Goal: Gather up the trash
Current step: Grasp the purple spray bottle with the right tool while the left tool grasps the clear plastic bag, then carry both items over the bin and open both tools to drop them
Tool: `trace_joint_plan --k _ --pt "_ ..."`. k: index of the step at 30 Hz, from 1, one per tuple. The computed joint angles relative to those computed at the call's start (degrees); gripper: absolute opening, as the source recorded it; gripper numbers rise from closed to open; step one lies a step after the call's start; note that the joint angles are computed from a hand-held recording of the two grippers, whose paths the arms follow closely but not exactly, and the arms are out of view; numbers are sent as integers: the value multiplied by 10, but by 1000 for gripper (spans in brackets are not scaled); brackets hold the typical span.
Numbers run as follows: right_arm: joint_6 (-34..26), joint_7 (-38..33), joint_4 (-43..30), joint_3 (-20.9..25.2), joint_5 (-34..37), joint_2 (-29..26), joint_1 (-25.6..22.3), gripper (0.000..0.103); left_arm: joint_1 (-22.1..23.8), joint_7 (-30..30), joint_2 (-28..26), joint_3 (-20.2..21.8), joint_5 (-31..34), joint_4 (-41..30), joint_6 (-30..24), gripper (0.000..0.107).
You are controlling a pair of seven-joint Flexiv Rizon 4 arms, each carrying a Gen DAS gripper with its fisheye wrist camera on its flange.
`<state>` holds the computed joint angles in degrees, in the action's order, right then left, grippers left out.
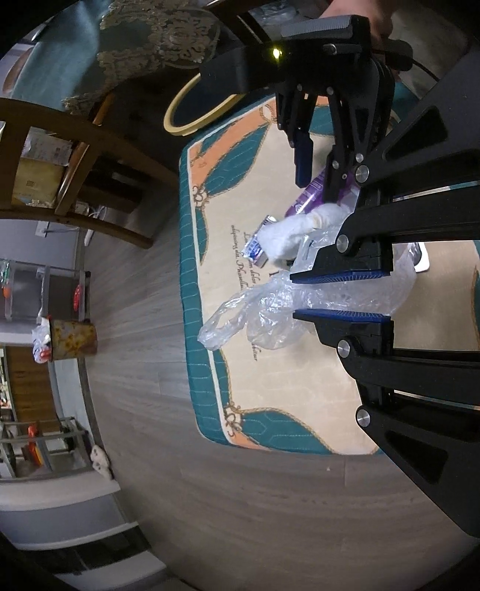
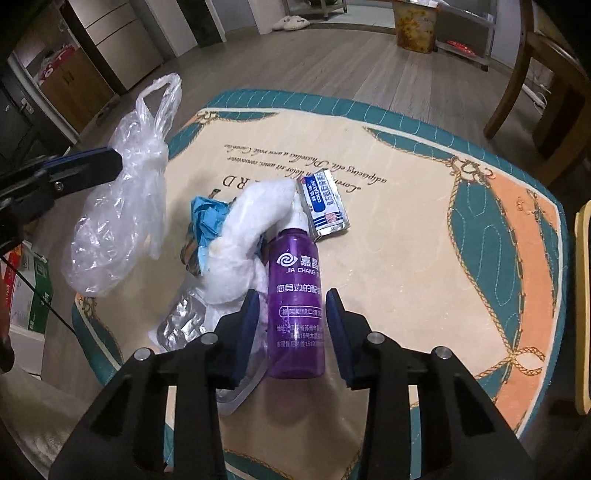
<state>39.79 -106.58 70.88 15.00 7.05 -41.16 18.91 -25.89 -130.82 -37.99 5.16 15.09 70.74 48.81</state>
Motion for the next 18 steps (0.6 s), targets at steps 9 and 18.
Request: trace_joint_plan --k 9,18 --pt "-38 -24 -20 7 8 -5 -6 32 3 2 -2 -2 -4 -5 5 15" --pt "-25 -45 -6 9 54 35 -35 32 0 1 -13 2 -1 -38 17 15"
